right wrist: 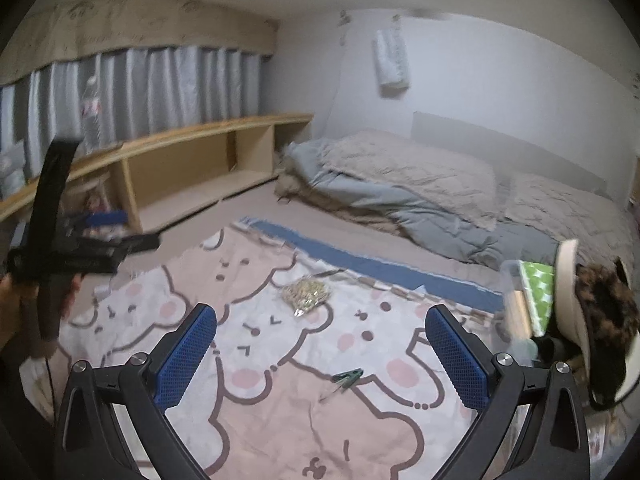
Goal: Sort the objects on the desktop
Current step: 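Lower the left gripper onto the bagged beaded cord while the right gripper approaches the green clothespin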
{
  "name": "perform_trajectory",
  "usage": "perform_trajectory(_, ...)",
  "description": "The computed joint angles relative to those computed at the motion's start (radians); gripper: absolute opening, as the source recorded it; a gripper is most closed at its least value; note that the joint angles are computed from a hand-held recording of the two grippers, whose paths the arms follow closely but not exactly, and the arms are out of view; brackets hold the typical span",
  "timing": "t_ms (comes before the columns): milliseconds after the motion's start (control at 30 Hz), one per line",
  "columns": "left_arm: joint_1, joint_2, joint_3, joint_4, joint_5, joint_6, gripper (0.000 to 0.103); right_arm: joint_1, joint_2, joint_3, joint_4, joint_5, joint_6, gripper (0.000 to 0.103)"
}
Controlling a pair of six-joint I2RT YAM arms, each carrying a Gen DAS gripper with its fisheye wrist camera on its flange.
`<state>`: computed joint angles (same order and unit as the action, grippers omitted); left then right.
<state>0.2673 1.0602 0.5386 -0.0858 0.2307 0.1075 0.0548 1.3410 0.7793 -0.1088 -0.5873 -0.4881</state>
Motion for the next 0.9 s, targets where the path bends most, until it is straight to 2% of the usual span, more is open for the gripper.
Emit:
perform_trajectory(133, -0.070, 0.142, 0.048, 0.105, -0.077, -0.009, 0.103, 0.047, 0.116, 0.049, 0.032, 0.043, -0.001, 0.103)
perform_trajectory(367, -0.161, 0.463, 0.212, 0.212, -0.120, -0.058, 0.103, 0.091, 0.400, 0.167, 0.151, 0.128, 0.018, 0.103)
perform_trajectory(500, -0.203, 0.654, 0.333, 0.218, -0.128, -0.065, 0.103, 0.098, 0.564, 0.264, 0.165, 0.157, 0.028, 0.103)
perform_trajectory(600, -0.225, 0.801, 0.422, 0.236, -0.151, -0.084, 0.103, 0.100, 0.693, 0.369, 0.119, 0.178, 0.032, 0.103)
perform_trajectory(700, -0.233, 0.949, 0.535, 0.205, -0.167, -0.098, 0.103, 0.107, 0.806, 0.465, 0.048, 0.211, -0.007, 0.103)
perform_trajectory(900, -0.245, 1.175, 0.728, 0.153, -0.203, -0.070, 0.103, 0.111, 0.937, 0.542, -0.001, 0.243, -0.081, 0.103)
